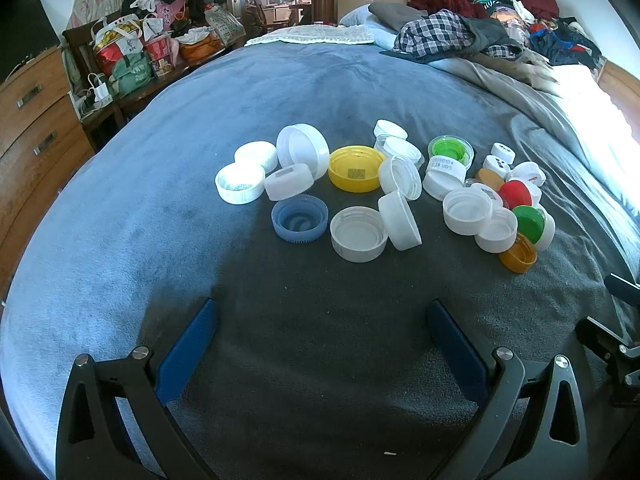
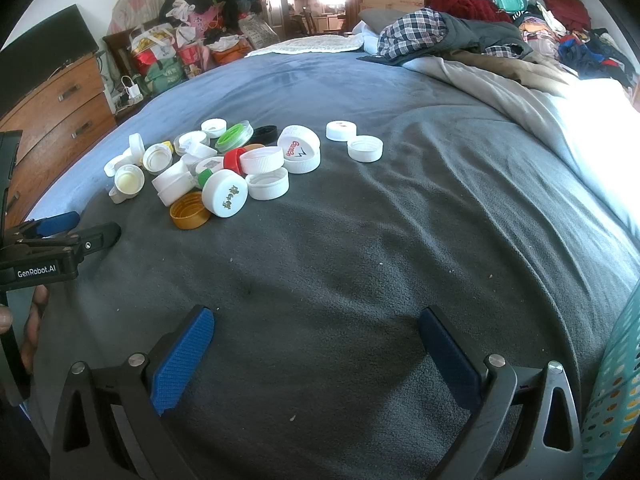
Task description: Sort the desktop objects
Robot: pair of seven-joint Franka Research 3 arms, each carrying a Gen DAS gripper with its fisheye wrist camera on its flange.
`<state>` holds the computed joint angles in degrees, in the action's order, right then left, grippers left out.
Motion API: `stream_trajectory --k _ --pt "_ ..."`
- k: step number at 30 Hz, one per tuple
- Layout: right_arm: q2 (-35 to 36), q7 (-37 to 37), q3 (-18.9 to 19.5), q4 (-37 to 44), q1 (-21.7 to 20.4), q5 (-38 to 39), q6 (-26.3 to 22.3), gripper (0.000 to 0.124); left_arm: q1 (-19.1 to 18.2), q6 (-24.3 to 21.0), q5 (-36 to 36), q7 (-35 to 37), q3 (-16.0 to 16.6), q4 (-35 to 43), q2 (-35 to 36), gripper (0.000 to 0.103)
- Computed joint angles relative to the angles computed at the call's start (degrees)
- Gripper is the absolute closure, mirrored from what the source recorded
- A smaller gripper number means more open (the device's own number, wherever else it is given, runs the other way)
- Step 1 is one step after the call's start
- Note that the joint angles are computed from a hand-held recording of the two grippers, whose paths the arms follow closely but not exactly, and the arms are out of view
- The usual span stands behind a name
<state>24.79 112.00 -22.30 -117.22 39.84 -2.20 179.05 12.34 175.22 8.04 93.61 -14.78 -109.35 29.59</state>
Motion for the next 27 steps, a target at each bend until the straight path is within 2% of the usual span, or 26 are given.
stream_trajectory --k 27 --pt "0.1 -0.3 -0.1 0.1 0.1 0.4 0.1 0.021 0.2 -0.4 -0.2 0.5 -0.3 0.7 0.5 0.001"
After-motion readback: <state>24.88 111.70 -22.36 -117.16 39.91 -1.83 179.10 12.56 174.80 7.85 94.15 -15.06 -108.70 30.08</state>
